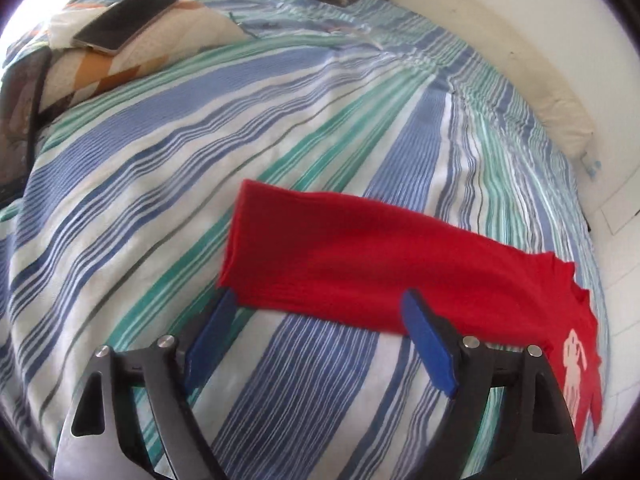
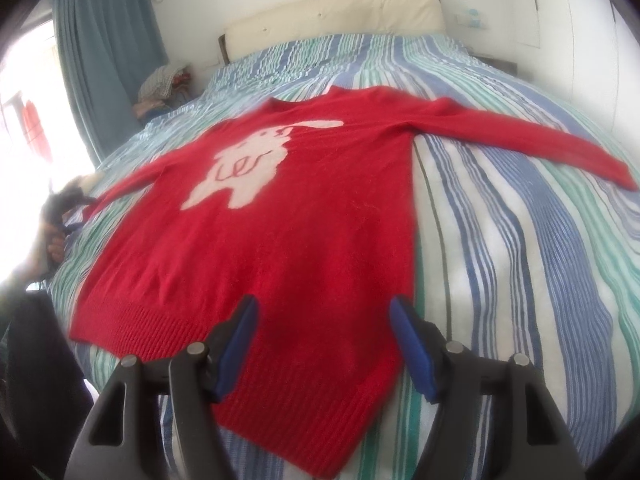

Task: Fold small clothes
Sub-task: 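Grasp the sleeve nearest the left gripper, straighten it, release, then move the right gripper to the cuff of the other sleeve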

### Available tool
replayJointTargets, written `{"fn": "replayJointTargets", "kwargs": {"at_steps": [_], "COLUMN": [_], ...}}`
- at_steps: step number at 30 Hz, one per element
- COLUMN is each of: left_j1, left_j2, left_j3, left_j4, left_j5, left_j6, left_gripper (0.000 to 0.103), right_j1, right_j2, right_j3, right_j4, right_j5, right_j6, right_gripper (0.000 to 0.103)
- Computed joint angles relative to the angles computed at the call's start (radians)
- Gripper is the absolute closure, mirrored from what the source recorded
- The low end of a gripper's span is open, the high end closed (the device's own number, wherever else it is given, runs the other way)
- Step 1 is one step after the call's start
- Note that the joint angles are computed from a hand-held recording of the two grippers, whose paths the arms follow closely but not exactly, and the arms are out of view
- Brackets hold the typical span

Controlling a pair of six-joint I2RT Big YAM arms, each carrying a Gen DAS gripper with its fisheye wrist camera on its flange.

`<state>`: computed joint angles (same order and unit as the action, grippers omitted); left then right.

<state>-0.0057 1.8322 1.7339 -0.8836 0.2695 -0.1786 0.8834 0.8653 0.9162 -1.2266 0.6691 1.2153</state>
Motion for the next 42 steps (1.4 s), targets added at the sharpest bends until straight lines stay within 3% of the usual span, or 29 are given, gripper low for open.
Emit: {"fn": "replayJointTargets", "kwargs": {"at_steps": [6, 11, 14, 18, 23, 30, 36, 42], "left_j1": [-0.009, -0.056, -0.094, -0.139, -0.193, -0.241, -0.260, -0.269], "left_j2": [-0.182, -0.314, -0.368, -0.387, -0.370, -0.389, -0.429, -0.410], "left_j3": [-0.182, -0.320, -0.362, -0.361, -0.338, -0.350, -0.394, -0.390], "left_j4": [0.078, 0.123, 0.132, 0.144, 0.167, 0.204, 0.255, 0.219], "left_j5": [0.050, 0.089, 0.088, 0.096, 0.095, 0.114, 0.072, 0.047], "left_j6": [0.080, 0.092, 0.123, 0.145, 0.119, 0.086, 0.125, 0.167], "left_gripper": [0.011, 0.011, 0.011, 0.009, 0.009, 0.009, 0.008, 0.008], "right_j1": [0.038, 0.054, 0.066, 0.076, 0.071, 0.091, 0.063, 0.069], "right_j2": [-0.010, -0.016, -0.028, -0.036, -0.033, -0.046, -0.117, -0.150], "right_j3": [0.011, 0.026, 0.025, 0.027, 0.028, 0.028, -0.009, -0.028], "right_j4": [-0.024, -0.049, -0.046, -0.048, -0.043, -0.103, -0.081, -0.116], "right_j5": [0.079, 0.123, 0.144, 0.161, 0.169, 0.206, 0.168, 0.193], "right_j6": [0.039, 0.055, 0.064, 0.076, 0.070, 0.143, 0.188, 0.305], "right_gripper": [0.036, 0.034, 0.027, 0.026, 0.026, 0.026, 0.026, 0.026]}}
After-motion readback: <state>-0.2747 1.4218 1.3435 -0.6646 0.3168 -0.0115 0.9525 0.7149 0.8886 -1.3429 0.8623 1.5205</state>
